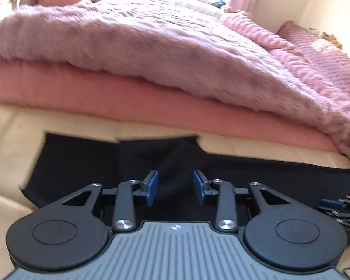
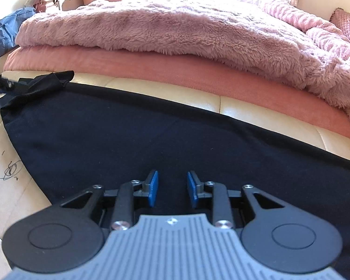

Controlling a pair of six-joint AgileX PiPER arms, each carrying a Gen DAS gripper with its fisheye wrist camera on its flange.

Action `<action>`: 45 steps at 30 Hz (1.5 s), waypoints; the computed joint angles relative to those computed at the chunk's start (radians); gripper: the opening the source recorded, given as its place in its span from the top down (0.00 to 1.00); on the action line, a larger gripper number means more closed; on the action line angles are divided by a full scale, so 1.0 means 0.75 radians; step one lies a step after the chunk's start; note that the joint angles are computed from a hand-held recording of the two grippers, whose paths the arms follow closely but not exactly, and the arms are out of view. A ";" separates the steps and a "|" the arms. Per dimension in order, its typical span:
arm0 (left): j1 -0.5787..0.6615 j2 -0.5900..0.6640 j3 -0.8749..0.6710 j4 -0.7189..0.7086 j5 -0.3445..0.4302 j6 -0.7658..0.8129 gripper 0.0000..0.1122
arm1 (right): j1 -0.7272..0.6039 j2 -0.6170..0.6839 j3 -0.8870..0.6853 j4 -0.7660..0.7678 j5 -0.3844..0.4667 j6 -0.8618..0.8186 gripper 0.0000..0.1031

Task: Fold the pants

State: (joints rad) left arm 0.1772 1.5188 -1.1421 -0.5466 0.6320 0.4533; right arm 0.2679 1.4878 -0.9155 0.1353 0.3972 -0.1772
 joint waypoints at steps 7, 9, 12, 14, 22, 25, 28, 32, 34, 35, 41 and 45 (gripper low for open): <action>-0.030 0.176 -0.146 0.056 0.083 0.137 0.64 | 0.003 -0.002 0.011 0.012 -0.012 -0.015 0.73; -0.032 0.195 -0.148 0.003 0.091 0.186 0.75 | -0.002 -0.001 0.009 0.029 -0.011 -0.038 0.73; -0.046 0.164 -0.119 -0.023 0.062 0.204 0.98 | -0.006 0.002 0.012 0.044 -0.016 -0.053 0.73; -0.029 0.085 -0.040 -0.098 -0.010 0.251 0.98 | -0.003 0.003 0.011 0.041 -0.017 -0.054 0.72; 0.273 -0.107 0.117 -0.154 -0.079 0.043 0.99 | -0.001 0.000 0.016 0.045 -0.019 -0.070 0.72; 0.343 -0.105 0.139 -0.018 -0.089 -0.085 0.99 | 0.008 -0.002 0.018 0.018 -0.019 -0.044 0.72; 0.416 -0.093 0.163 0.010 -0.066 -0.115 0.98 | 0.010 -0.002 0.013 0.011 -0.010 -0.039 0.72; 0.412 -0.078 0.170 0.103 -0.050 -0.201 0.98 | 0.014 0.006 -0.004 -0.001 0.010 -0.034 0.72; 0.447 -0.091 0.186 0.064 -0.044 -0.199 0.94 | 0.014 0.011 -0.011 0.000 0.019 -0.033 0.72; 0.459 -0.095 0.185 0.063 -0.038 -0.234 0.92 | 0.013 0.013 -0.015 0.002 0.023 -0.035 0.72; 0.613 -0.136 0.234 -0.161 0.034 -0.267 0.67 | 0.018 0.024 -0.033 -0.015 0.041 -0.025 0.71; 0.717 -0.135 0.300 -0.419 0.105 -0.164 0.66 | 0.029 0.021 -0.027 -0.047 0.032 0.012 0.71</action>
